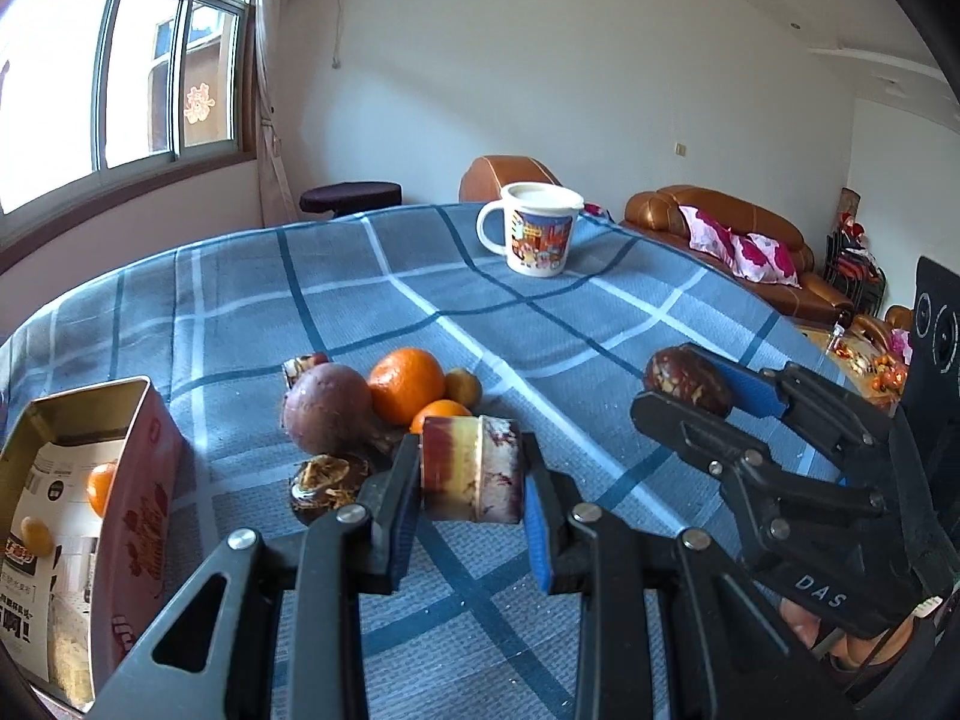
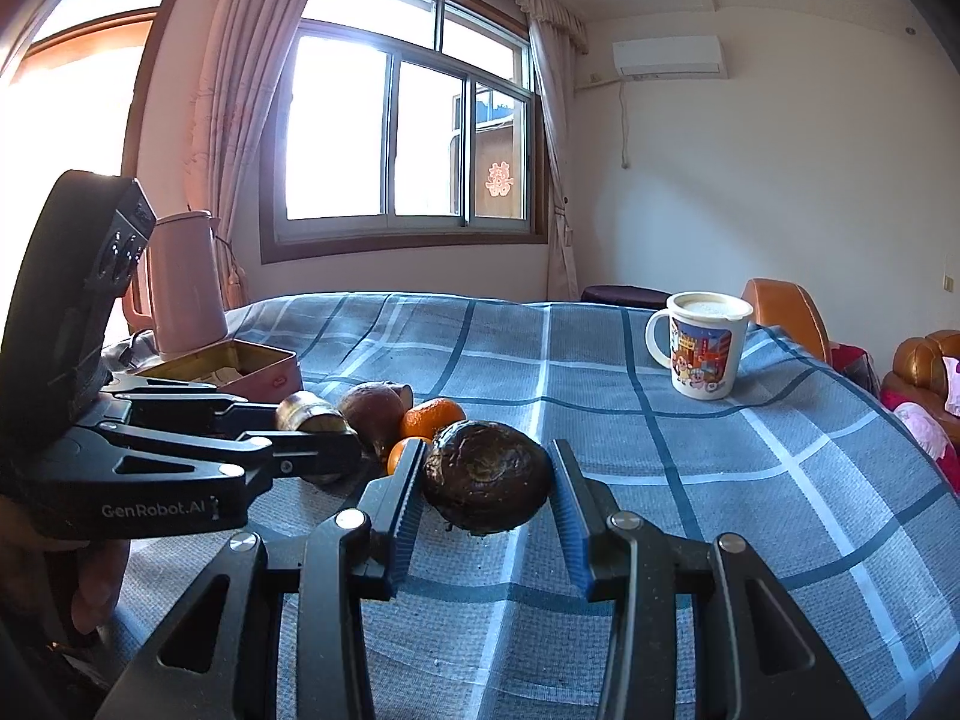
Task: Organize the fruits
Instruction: 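Lift the cake with the left gripper while the right carries the brown fruit toward the tin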
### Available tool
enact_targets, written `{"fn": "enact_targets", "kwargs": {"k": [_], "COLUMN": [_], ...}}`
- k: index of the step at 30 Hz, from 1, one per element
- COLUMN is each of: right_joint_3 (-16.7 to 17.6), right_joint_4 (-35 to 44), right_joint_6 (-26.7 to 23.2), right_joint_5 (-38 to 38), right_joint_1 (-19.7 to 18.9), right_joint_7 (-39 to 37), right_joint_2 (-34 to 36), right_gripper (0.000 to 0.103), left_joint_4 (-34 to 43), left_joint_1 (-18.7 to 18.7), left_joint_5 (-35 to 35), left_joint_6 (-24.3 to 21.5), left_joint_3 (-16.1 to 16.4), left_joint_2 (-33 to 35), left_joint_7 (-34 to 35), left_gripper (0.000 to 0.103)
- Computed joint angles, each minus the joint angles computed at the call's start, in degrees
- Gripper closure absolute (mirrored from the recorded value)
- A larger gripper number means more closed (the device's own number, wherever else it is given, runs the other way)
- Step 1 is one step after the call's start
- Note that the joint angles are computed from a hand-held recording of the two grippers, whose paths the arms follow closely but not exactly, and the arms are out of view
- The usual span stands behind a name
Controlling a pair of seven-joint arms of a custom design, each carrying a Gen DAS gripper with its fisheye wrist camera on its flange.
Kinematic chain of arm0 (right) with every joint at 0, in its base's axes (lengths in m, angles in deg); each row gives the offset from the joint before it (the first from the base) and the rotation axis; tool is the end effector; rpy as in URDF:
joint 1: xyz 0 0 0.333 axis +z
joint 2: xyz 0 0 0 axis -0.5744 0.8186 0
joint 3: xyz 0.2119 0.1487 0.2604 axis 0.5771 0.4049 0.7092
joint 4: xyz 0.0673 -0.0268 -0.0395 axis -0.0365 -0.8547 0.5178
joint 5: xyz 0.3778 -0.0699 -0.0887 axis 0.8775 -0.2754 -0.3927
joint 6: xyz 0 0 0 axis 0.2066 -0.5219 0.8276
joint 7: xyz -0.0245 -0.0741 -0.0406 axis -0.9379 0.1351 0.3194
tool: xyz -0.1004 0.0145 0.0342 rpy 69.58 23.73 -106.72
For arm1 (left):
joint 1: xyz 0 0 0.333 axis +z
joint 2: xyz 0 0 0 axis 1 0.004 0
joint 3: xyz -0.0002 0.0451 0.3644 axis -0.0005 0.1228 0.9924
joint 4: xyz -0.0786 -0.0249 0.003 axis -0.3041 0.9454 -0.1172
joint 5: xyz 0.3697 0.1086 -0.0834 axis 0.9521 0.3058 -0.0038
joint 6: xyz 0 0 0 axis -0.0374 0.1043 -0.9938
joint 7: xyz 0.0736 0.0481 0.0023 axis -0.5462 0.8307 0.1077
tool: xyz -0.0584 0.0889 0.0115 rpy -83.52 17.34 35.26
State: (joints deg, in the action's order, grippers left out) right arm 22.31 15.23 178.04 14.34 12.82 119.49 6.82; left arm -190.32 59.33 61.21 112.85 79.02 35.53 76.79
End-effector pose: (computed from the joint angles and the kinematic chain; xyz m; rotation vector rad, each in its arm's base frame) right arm 0.6795 0.4988 0.4395 -1.7022 1.0070 -0.7516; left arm 0.6707 -0.2853 0.4427 -1.4465 1.9013 -1.0900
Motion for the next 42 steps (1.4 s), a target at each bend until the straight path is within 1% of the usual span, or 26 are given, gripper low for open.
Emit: {"fn": "enact_targets", "kwargs": {"k": [7, 12, 17, 20, 23, 26, 29, 33, 37, 41, 42], "right_joint_3": [-2.89, -5.09, -6.15, -6.61, -5.61, -3.76, -2.59, 1.12, 2.63, 5.18, 6.51], "right_joint_4": [-0.94, -1.93, -2.57, -2.91, -2.97, -2.08, -1.17, 0.42, 2.40, 5.05, 5.84], "right_joint_6": [2.00, 3.80, 5.16, 5.99, 5.97, 4.60, 3.10, 1.82, 0.69, -0.82, -1.33], "right_joint_5": [1.74, 4.62, 8.23, 10.38, 11.84, 11.81, 10.74, 7.75, 5.15, 2.18, 1.29], "right_joint_1": [1.86, 3.53, 4.55, 5.08, 4.75, 3.71, 3.07, 0.84, -0.17, -1.79, -2.60], "right_joint_7": [-0.30, -2.06, -5.00, -7.02, -9.13, -10.92, -11.58, -11.67, -11.18, -10.90, -11.02], "right_joint_2": [0.38, 0.73, 1.06, 1.27, 1.07, 0.89, 0.83, 0.44, 0.65, 1.05, 1.17], "right_gripper": [0.061, 0.061, 0.061, 0.061, 0.061, 0.061, 0.061, 0.061, 0.061, 0.061, 0.061], "left_joint_4": [-1.49, -2.23, -3.01, -2.96, -3.19, -3.20, -3.50, -3.47, -3.76, -4.25, -4.35], "left_joint_1": [-3.84, -4.95, -6.50, -6.79, -7.67, -8.21, -7.11, -6.60, -5.50, -3.58, -2.98], "left_joint_5": [-2.49, -5.96, -9.86, -12.04, -14.69, -17.22, -18.96, -22.44, -25.50, -27.63, -28.03], "left_joint_6": [3.17, 5.72, 8.39, 9.33, 10.34, 10.69, 11.35, 11.61, 12.30, 13.60, 13.95], "left_joint_3": [3.90, 4.42, 5.09, 4.98, 5.52, 5.77, 4.34, 3.80, 2.58, 0.21, -0.51], "left_joint_2": [-0.31, -0.43, -0.61, -0.55, -0.60, -0.68, -1.07, -1.29, -1.76, -2.40, -2.55], "left_joint_7": [1.23, 4.37, 8.33, 10.67, 13.20, 15.75, 17.63, 20.31, 22.86, 25.15, 25.68], "left_gripper": [0.072, 0.072, 0.072, 0.072, 0.072, 0.072, 0.072, 0.072, 0.072, 0.072, 0.072]}}
